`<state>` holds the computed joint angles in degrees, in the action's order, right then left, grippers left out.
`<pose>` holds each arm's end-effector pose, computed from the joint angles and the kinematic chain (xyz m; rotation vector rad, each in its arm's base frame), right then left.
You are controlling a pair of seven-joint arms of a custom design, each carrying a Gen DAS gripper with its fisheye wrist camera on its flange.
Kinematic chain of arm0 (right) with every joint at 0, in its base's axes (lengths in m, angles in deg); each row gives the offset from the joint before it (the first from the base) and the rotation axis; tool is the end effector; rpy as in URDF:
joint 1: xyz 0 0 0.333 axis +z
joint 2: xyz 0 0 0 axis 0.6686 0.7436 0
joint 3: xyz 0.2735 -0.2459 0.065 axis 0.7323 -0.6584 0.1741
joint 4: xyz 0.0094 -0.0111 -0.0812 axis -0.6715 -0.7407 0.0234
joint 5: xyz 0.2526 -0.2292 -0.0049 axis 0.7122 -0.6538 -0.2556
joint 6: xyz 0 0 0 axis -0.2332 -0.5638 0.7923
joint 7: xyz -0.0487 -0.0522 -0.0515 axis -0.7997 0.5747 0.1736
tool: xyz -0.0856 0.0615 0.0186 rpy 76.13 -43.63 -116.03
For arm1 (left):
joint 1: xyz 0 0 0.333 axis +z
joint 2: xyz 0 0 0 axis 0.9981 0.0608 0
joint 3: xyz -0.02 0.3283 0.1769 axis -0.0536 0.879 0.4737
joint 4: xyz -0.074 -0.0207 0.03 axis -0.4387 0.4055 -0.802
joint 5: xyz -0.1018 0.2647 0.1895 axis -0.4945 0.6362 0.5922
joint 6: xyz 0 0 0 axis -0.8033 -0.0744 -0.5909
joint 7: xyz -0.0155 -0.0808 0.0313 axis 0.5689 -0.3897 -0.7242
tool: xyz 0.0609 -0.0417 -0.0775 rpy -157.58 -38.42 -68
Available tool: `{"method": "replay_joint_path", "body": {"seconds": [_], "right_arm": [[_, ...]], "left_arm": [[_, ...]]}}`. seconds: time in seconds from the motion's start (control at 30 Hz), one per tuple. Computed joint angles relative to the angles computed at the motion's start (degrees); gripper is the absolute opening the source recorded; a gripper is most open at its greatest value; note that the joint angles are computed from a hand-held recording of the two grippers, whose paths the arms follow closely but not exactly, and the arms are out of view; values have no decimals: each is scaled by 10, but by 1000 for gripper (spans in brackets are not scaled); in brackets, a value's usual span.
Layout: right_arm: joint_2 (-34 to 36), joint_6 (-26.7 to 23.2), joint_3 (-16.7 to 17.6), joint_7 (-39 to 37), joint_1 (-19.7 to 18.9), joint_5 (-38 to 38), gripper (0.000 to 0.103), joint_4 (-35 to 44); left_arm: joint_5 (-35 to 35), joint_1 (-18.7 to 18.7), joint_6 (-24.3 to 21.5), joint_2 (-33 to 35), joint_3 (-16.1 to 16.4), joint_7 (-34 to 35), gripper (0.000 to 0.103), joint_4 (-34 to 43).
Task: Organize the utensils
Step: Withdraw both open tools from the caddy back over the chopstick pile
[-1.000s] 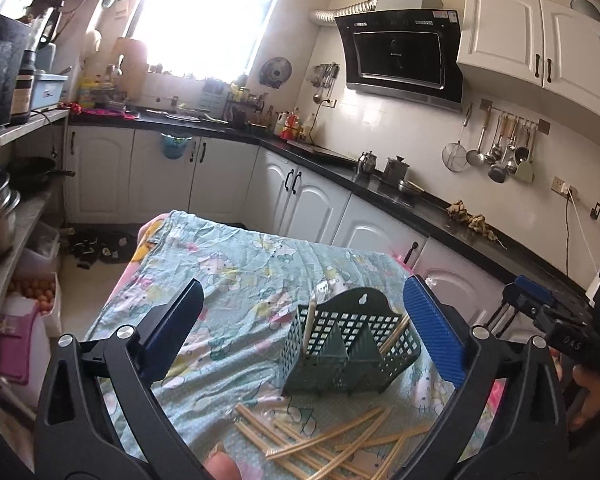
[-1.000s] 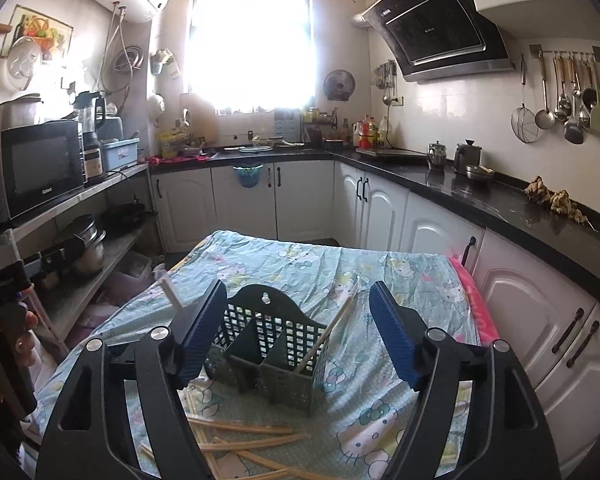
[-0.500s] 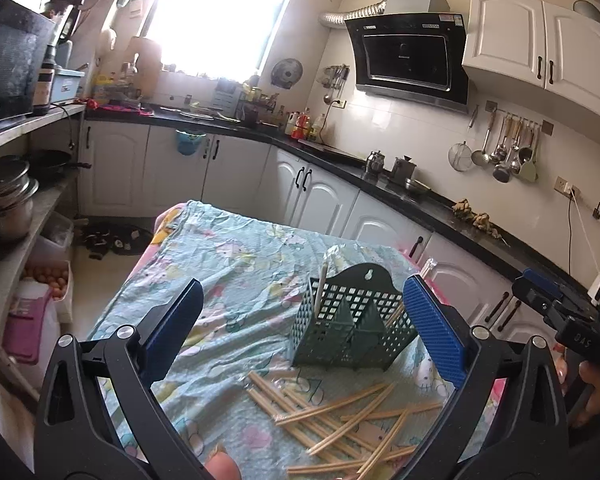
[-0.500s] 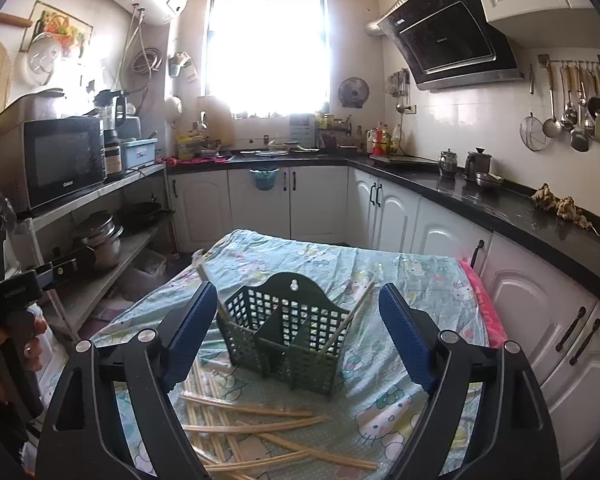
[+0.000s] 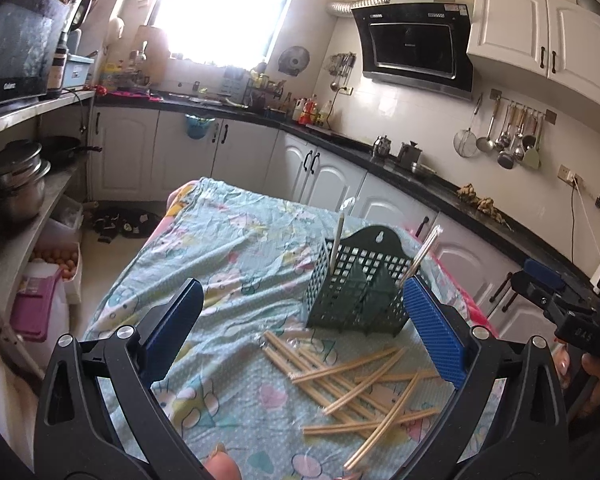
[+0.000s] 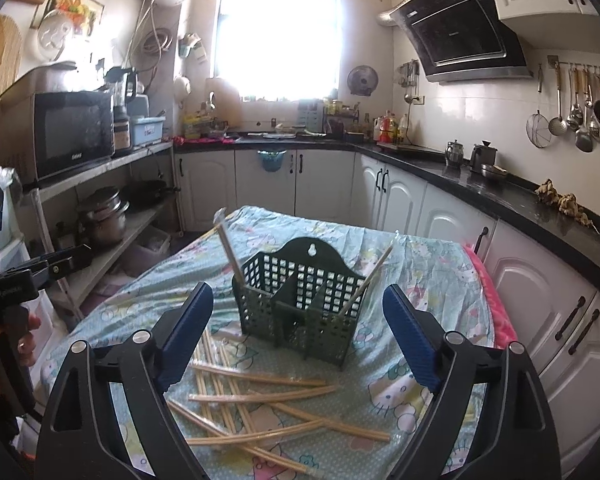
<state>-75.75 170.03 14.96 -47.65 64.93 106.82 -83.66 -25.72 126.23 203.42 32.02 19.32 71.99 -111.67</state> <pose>0.4994 0.2786 0.6521 -1.8456 0.8534 -0.5980 0.3933 -0.1506 0.6243 -1.7928 1.1946 -1.1274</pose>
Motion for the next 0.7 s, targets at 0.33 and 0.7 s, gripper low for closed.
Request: {"method": "replay_joint_path", "body": {"seconds": [0.33, 0.7], "right_arm": [[-12, 3, -5, 4, 18, -13, 88, -48], [-15, -8, -16, 70, 20, -92, 89, -88]], "left_arm": [[-15, -26, 11, 2, 19, 3, 92, -34], [-18, -30, 7, 30, 15, 7, 92, -43]]}}
